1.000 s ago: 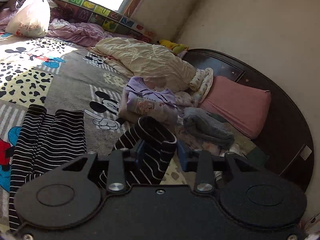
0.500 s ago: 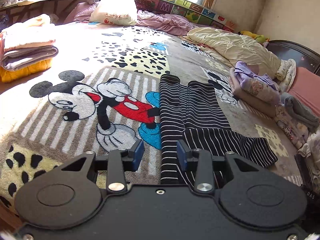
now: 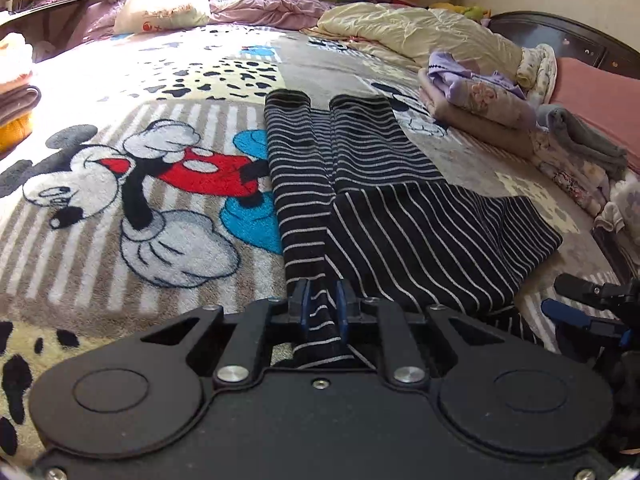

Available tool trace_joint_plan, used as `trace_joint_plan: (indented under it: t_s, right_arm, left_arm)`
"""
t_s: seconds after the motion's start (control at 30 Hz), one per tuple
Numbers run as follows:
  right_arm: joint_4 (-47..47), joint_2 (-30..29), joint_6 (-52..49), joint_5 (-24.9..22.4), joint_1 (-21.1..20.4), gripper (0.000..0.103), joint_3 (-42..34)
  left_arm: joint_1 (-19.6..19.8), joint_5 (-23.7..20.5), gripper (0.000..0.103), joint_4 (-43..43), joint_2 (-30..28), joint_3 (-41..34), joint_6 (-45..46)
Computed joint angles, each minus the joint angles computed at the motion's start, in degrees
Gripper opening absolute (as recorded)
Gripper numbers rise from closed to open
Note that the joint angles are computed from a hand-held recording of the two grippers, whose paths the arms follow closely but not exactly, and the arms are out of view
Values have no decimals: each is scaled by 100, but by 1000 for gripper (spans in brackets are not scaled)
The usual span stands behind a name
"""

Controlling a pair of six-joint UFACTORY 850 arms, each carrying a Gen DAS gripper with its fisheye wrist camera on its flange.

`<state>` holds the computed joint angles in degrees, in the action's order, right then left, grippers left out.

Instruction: Fold clothes

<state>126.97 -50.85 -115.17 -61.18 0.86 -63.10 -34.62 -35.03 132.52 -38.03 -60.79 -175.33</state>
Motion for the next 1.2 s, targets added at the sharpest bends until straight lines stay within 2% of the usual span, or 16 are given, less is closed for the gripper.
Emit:
trace_joint_plan:
  t_s: [0.03, 0.1, 0.2, 0.3, 0.43, 0.53, 0.6, 0.83, 1.0, 1.1, 1.17, 1.2]
  right_arm:
    - [3, 21, -36, 5, -1, 66, 28]
    - [-18, 33, -46, -8, -15, 66, 42]
    - [-62, 12, 5, -40, -42, 66, 11]
    - [-44, 17, -55, -24, -37, 66, 15]
    - [-69, 12, 34, -84, -70, 66, 26]
    - [-88, 13, 186, -93, -98, 65, 12]
    - [-1, 31, 291, -89, -146, 65, 7]
    - [961, 56, 121, 669, -180, 66, -279]
    - [940, -169, 169, 1111, -172, 65, -761]
    - [837, -275, 327, 1150, -156, 57, -943]
    - [753, -338, 414, 1168, -153, 42, -1049]
    - [707, -367, 452, 1176, -153, 30, -1098]
  left_arm:
    - [-17, -122, 14, -22, 119, 134, -121]
    - [-118, -285, 14, -463, 279, 262, 315]
    - [-254, -404, 14, -537, 316, 309, 613]
    - [-311, -115, 14, -409, 72, 121, 600]
    - [-425, 259, 14, -795, -269, -222, 1364]
    - [-518, 144, 14, -878, -160, -176, 1557]
    - [-617, 24, 17, -1094, -136, -196, 2114]
    - [-802, -84, 20, -1645, -364, -514, 3268]
    - [-863, -189, 24, -1707, -465, -649, 3256]
    - [-864, -218, 24, -1750, -509, -703, 3275]
    - [-872, -240, 24, -1738, -524, -719, 3254]
    - [-872, -247, 24, -1705, -522, -715, 3222]
